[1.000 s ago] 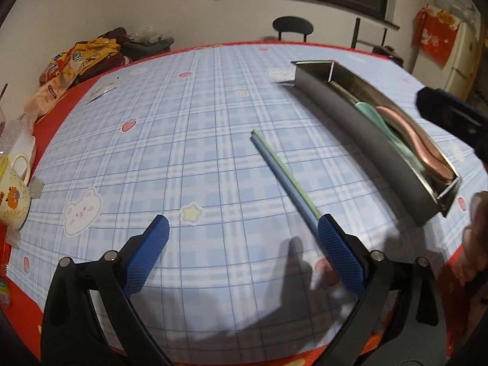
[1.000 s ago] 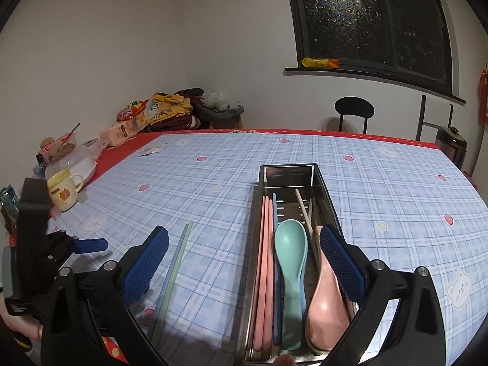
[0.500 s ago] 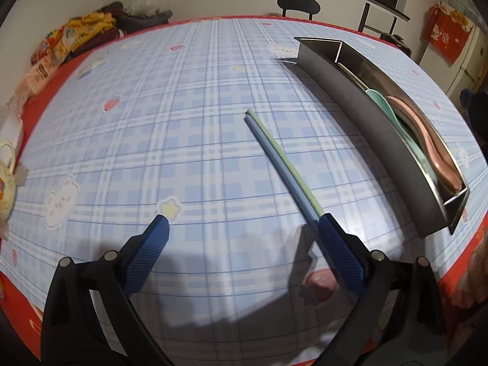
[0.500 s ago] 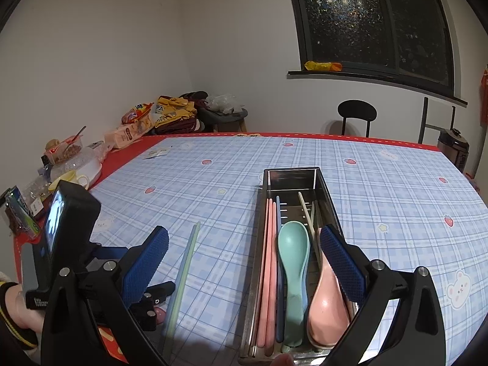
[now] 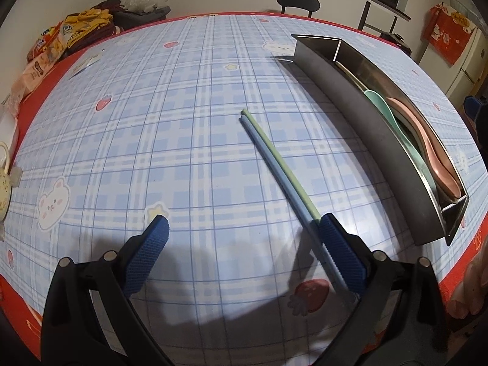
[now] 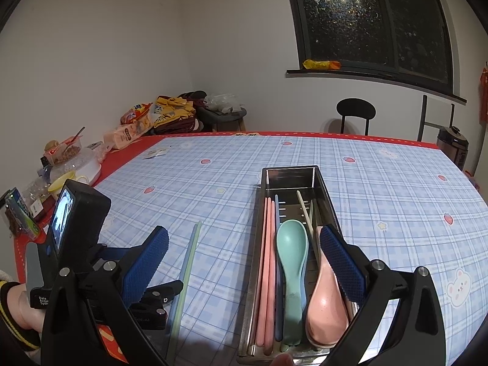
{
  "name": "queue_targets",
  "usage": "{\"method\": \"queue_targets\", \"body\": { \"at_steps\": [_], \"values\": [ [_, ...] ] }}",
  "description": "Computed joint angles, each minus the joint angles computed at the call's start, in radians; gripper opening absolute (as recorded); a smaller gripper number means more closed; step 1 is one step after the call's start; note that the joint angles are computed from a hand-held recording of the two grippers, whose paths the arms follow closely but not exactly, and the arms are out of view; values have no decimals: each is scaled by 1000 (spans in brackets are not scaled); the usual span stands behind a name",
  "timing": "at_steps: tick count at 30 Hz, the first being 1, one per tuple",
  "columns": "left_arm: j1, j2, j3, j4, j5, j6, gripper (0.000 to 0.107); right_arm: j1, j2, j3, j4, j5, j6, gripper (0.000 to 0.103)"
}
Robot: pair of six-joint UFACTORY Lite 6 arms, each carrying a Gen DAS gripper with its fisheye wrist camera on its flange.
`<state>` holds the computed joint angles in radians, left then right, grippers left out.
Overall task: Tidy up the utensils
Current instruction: 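Move both open tools back toward the green and blue chopsticks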
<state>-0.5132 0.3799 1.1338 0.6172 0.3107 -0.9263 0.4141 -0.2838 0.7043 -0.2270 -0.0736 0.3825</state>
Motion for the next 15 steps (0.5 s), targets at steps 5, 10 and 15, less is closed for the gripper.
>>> {"method": "queue_targets", "body": {
  "at_steps": [5,10,15],
  "values": [
    [20,19,30,-100,1,116,98,-4,1,-1,-31,-3,32,97],
    [29,15,30,-71,22,102,98,-11,5,0,-105,-3,107,97],
    [32,-14,-2,-19,35,70,98,-18,8,1,-161,-6,162,97]
  ]
}}
